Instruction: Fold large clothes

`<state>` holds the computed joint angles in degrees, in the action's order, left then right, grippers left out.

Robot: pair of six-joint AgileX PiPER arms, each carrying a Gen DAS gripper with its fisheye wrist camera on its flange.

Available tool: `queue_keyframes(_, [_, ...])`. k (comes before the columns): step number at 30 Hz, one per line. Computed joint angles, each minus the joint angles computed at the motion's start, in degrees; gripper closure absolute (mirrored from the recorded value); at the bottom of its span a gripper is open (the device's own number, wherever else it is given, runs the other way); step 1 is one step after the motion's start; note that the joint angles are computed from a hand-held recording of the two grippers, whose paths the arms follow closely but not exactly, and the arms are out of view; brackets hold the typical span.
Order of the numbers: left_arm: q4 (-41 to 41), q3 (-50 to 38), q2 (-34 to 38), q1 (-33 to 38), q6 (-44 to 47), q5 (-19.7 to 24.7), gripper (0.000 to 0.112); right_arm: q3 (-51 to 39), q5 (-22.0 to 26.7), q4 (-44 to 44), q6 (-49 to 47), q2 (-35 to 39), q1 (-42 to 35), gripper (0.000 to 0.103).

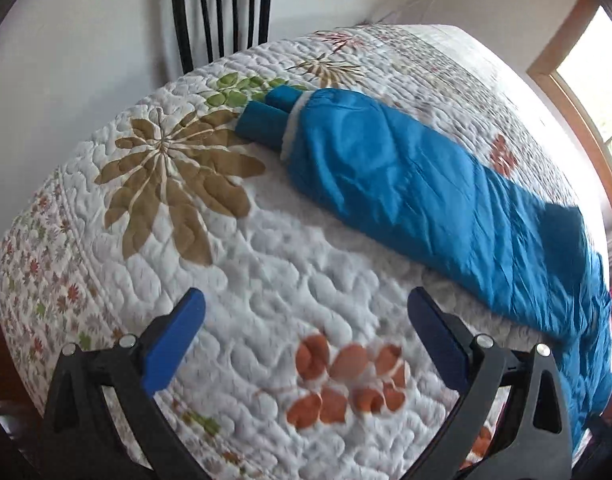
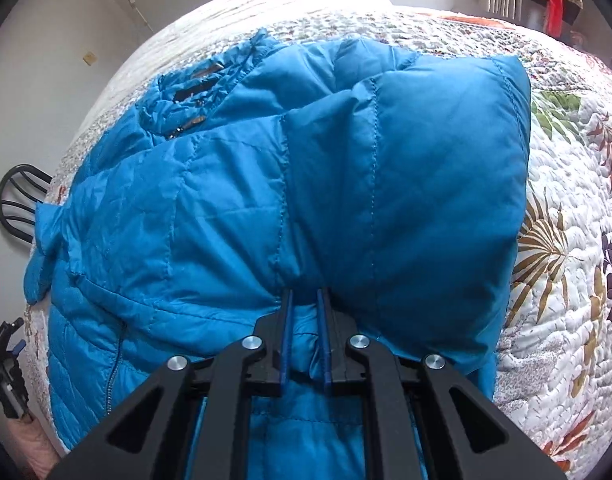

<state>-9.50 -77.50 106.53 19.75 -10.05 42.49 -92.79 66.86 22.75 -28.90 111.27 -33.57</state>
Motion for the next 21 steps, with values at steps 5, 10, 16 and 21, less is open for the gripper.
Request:
queue_keyframes(5, [-17.74, -6.94, 7.61, 4.65, 9.24, 1.89, 0.013, 0.14, -0.31, -0.93, 0.08, -0.23, 0.52, 0.093])
queue_keyframes(10, [-14.50, -12.00, 11.32, 1.52, 3.19, -0.55, 0.014, -0.42, -0.02, -0.86, -0.33, 0.16, 0.54, 0.093])
queue_keyframes(16, [-1.33, -17.33, 14.13, -1.28, -9.74, -1.27, 0.060, -2.65, 2.40, 0.34, -0.67, 1.48, -0.81, 0.097])
queue_keyframes(21, [-2.48, -15.08, 12.86, -1.05, -8.24, -4.25, 0.094, -1.90, 1.76, 0.96, -1.38, 1.27, -0.93, 0.098])
